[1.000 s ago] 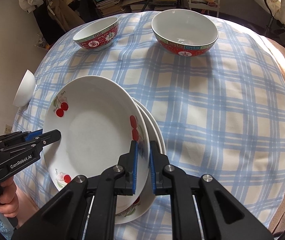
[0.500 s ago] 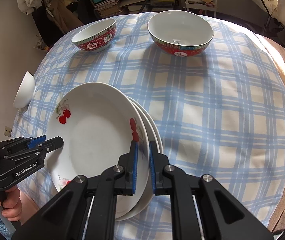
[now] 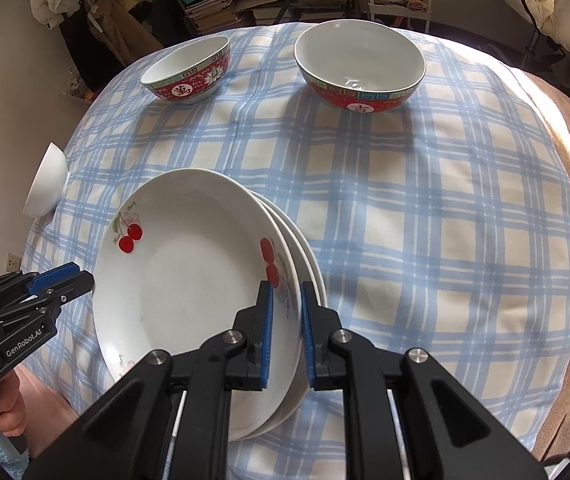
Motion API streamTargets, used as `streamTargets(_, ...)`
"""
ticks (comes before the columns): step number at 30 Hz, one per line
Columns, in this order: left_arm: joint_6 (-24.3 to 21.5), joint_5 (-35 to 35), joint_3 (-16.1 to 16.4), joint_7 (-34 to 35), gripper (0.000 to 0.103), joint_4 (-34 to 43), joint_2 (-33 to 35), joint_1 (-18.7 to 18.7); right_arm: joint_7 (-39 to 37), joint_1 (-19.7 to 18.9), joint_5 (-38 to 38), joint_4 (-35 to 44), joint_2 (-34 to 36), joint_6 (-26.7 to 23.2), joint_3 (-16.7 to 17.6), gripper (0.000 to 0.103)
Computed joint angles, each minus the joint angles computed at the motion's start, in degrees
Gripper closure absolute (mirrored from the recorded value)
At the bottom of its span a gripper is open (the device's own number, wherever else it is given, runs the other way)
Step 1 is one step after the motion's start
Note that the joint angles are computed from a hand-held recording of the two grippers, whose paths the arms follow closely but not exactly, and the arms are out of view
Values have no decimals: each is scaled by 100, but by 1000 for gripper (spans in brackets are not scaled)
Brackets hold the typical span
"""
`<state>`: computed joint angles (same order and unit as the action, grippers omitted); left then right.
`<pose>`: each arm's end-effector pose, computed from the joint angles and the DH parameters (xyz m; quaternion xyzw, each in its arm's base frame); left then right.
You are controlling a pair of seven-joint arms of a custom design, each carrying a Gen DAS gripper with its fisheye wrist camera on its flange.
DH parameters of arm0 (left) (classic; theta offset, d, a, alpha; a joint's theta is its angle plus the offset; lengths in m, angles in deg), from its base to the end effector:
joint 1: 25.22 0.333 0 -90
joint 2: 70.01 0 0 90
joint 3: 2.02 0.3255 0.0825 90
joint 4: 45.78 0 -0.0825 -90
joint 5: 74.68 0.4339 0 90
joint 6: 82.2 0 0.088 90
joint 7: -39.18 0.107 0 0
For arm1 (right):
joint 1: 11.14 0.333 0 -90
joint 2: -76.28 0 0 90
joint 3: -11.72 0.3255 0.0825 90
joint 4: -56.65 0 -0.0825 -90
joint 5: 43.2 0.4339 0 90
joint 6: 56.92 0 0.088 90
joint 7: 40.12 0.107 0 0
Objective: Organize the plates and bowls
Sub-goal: 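Lower the cherry plate onto the stack and open both grippers, then move both grippers to the plain white bowl rim and close them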
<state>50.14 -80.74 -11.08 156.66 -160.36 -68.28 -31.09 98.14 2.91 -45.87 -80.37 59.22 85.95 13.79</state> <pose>0.6102 -0.1642 0.4593 -0.4265 0.8925 -0.1231 0.0799 0.5024 0.1460 0.4588 -0.4877 0.8499 -0.0662 0.1884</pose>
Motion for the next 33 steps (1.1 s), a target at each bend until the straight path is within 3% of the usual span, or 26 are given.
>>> streamTargets(6,26,214,113,-5,78,90,46,133,128,-18,-167,117,-8,-200,84,75)
streamTargets(9,14,270,169,-87,78,217,130,217,311,-83,-504,326,67,-620,182,71)
streamTargets(12,-42,269,216,-167,75,376,196,300,241,-35,-474,304,10,-434,116,70)
streamTargets(15,46,368,265,-257,62,504,260,376,198,-32,-592,462,60,-345,148,68)
streamTargets(17,132,285,293,-184,54,595,308,448,205,-40,-771,656,162,-310,205,55)
streamTargets(19,123,114,312,43,51,726,379,529,186,-27,-889,884,308,-264,234,33)
streamTargets(23,183,18,364,101,41,926,495,640,69,40,-1096,1565,819,-321,287,28)
streamTargets(25,188,45,399,-23,28,1073,601,679,-40,97,-1064,1935,1133,-311,283,18)
streamTargets(28,87,150,448,-209,23,1369,823,728,-148,171,-1085,2443,1571,-263,286,16)
streamTargets(33,-41,308,528,-336,22,1871,1190,826,-342,304,-1090,3246,2262,-249,279,10)
